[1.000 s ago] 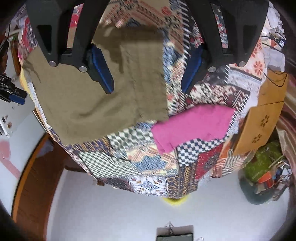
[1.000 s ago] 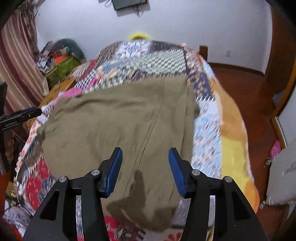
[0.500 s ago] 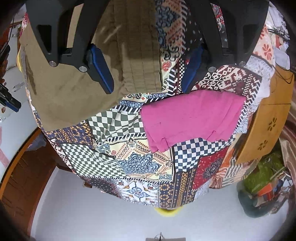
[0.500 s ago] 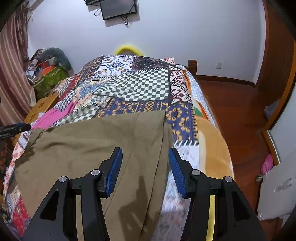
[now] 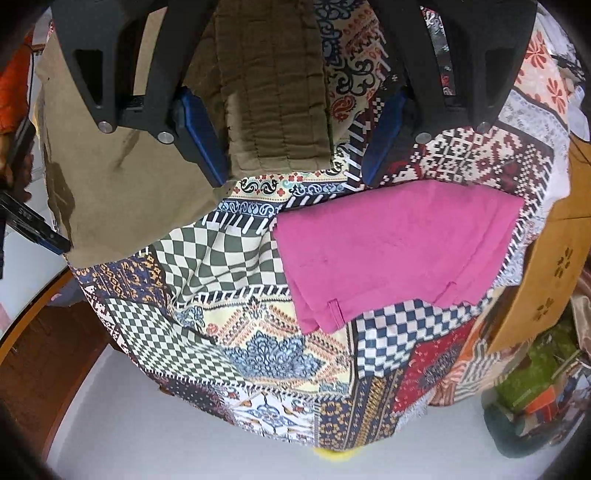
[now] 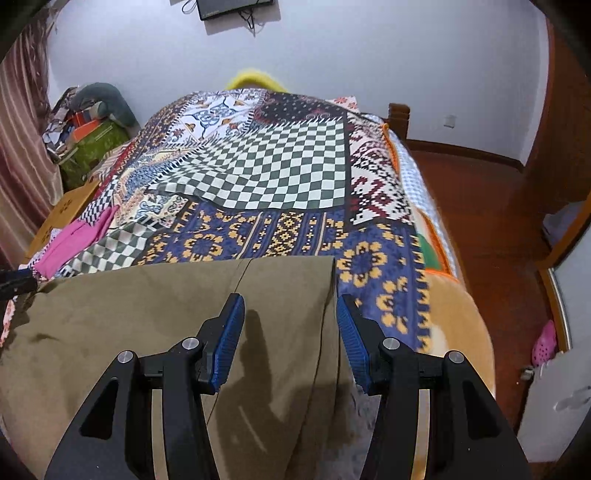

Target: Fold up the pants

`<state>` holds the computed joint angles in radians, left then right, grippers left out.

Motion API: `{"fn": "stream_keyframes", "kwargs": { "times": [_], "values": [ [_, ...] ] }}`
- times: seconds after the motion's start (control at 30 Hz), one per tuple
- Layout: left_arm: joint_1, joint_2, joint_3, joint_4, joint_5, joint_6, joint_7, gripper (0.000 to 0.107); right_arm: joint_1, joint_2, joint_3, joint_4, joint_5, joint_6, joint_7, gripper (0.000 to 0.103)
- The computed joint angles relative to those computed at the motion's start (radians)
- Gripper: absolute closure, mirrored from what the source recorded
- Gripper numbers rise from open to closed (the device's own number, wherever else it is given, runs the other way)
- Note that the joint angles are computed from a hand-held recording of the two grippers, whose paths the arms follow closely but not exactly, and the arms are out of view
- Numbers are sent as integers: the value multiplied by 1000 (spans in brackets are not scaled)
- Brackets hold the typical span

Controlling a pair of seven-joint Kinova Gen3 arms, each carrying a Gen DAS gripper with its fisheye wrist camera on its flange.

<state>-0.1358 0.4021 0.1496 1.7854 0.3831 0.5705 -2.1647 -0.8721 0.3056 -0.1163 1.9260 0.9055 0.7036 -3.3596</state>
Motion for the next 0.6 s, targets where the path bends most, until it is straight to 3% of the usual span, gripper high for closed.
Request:
{"fn": "stream_keyframes", "kwargs": {
  "times": [0.27,0.43,0.6],
  "values": [
    [0,5,10,18,2,-27,-22,33,40,21,25,4,12,-89,35,56],
    [-24,17,24,7,27,7,-44,45,39,35,31,-12,-25,-72,100,95],
    [-18,2,19,23,37,-9,-61,49,8,46,31,-29,-32,-1,150,97]
  ]
}}
